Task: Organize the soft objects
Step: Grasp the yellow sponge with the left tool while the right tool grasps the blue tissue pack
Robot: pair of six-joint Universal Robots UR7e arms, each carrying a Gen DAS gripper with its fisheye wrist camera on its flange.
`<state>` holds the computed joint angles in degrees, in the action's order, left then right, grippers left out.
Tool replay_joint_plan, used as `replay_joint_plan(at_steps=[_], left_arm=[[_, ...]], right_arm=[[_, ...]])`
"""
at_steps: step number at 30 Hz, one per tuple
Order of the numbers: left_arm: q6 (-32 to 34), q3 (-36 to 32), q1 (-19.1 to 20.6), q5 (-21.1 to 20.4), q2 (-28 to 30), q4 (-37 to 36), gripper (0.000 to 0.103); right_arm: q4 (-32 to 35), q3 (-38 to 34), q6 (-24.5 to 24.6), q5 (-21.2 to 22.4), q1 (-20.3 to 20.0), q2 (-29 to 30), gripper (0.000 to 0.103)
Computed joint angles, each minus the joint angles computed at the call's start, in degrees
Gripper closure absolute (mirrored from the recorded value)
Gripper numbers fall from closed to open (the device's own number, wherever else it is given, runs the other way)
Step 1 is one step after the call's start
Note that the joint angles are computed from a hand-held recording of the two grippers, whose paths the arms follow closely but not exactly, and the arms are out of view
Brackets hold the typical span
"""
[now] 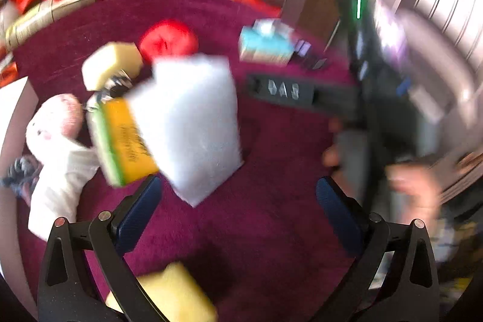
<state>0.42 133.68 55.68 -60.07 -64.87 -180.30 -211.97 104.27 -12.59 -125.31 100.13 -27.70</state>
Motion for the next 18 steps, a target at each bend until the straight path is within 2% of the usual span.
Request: replay_joint_plan(at_steps=[2, 3, 5, 7, 8, 9, 11, 14, 16, 18], left_arm=[[-0.9, 2.5, -0.4, -2.7, -5.6, -1.3, 0.000], [-0.7, 4.0, -1.1, -2.4, -8.2, -2.8, 0.000], [1.0, 7.5, -3.1, 1.3, -13.3, -6.7, 0.000], [3.7, 10.6, -5.3, 7.7, -16.4, -10.4, 0.000], [4.5, 11.7, -6.2, 10.8, -17.8, -10.4, 0.000], [4.7, 12.1, -6.3, 12.1, -18.8, -9.4, 0.000], [3.6, 13.4, -6.2, 12.5, -20.8, -6.0, 0.000], [3.7, 14.3, -4.6, 8.3, -21.9, -0.8, 0.000], [6.4, 14.3, -4.6, 8.9, -18.7, -0.9, 0.000], [10.2, 14.5, -5.2, 10.2, -15.0, -2.2, 0.000]], right_arm=[[0.2, 2.9, 1.8, 5.0, -1.2, -2.6, 0.000], [-0.3, 4.6, 2.0, 8.4, -2.0, -4.1, 0.000], [-5.2, 7.0, -0.3, 13.8, -2.8, -5.3, 0.000], [-12.5, 10.0, -5.4, 22.0, -4.4, -6.4, 0.000], [-14.4, 11.1, -6.9, 25.5, -5.3, -7.1, 0.000], [-14.7, 12.0, -7.7, 27.7, -5.8, -8.4, 0.000], [-12.8, 12.2, -8.3, 27.7, -5.7, -10.3, 0.000], [-9.6, 11.0, -11.3, 27.0, -5.0, -12.4, 0.000], [-2.8, 9.1, -14.9, 26.1, -4.5, -13.7, 0.000], [6.8, 5.3, -19.1, 24.4, -3.7, -13.9, 0.000]])
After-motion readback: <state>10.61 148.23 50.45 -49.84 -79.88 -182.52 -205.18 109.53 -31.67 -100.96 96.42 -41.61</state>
